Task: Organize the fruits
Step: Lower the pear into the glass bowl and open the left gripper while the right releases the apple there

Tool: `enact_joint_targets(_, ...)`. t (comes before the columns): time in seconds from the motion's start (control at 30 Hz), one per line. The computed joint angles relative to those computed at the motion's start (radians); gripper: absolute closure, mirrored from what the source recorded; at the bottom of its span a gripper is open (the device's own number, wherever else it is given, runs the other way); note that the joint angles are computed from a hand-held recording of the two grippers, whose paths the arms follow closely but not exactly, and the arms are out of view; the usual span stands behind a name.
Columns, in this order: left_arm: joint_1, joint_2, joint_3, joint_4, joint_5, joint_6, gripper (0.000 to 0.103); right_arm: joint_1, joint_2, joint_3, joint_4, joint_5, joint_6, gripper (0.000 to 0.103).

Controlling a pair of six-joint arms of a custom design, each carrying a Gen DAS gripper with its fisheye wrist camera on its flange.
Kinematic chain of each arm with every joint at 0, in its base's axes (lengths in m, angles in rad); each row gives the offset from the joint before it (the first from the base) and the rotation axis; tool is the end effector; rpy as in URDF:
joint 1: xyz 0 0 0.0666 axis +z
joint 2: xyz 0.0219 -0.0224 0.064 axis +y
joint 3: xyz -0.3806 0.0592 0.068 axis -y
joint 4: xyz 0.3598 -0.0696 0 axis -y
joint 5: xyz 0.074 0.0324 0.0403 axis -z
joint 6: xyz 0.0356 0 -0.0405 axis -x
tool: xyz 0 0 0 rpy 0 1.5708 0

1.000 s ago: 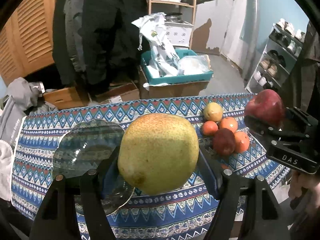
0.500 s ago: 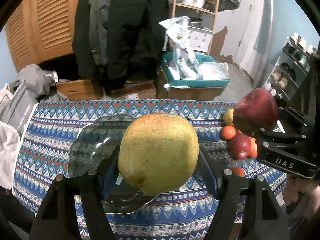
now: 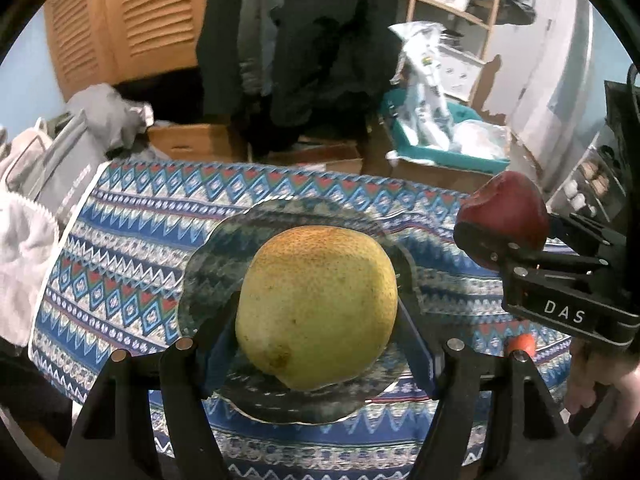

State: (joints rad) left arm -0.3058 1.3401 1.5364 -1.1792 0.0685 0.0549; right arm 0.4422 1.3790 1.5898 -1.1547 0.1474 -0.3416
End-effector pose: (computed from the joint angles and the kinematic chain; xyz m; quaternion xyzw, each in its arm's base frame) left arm 0.3944 -0.1275 0.4956 0.1295 0.9478 -0.0842 0.2790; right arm 0.3927 0.1797 0.5039 -0.0250 0.9486 0.0527 0.3109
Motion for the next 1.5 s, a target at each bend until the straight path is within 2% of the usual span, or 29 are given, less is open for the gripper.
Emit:
enact_joint_targets(0.2, 0.037, 0.018, -0.028, -0.001, -0.017, -0.003, 0.029, 0.02, 0.067, 0.027, -0.004, -0.046, -0.02, 0.026)
enact_joint_targets(0.7, 0.088, 0.08, -0.06, -0.055, 0.005, 0.018, 0.029, 0.056, 0.182, 0.081, -0.042, -0.112, -0.016, 0.026)
enact_joint_targets(1.23, 0.098, 0.134, -0.078, -0.127, -0.006, 0.026, 0.029, 0.049, 0.22, 0.071, -0.074, -0.181, -0.037, 0.025)
enact_joint_targets(1.37, 0.08, 0.099, -0.093, -0.072, -0.027, 0.004, 0.031, 0.052, 0.228, 0.068, -0.083, -0.182, -0.037, 0.025)
enact_joint_targets(1.5, 0.075, 0.087, -0.089, -0.065, -0.058, -0.006, 0.025, 0.056, 0.202, 0.059, -0.036, -0.172, -0.034, 0.025)
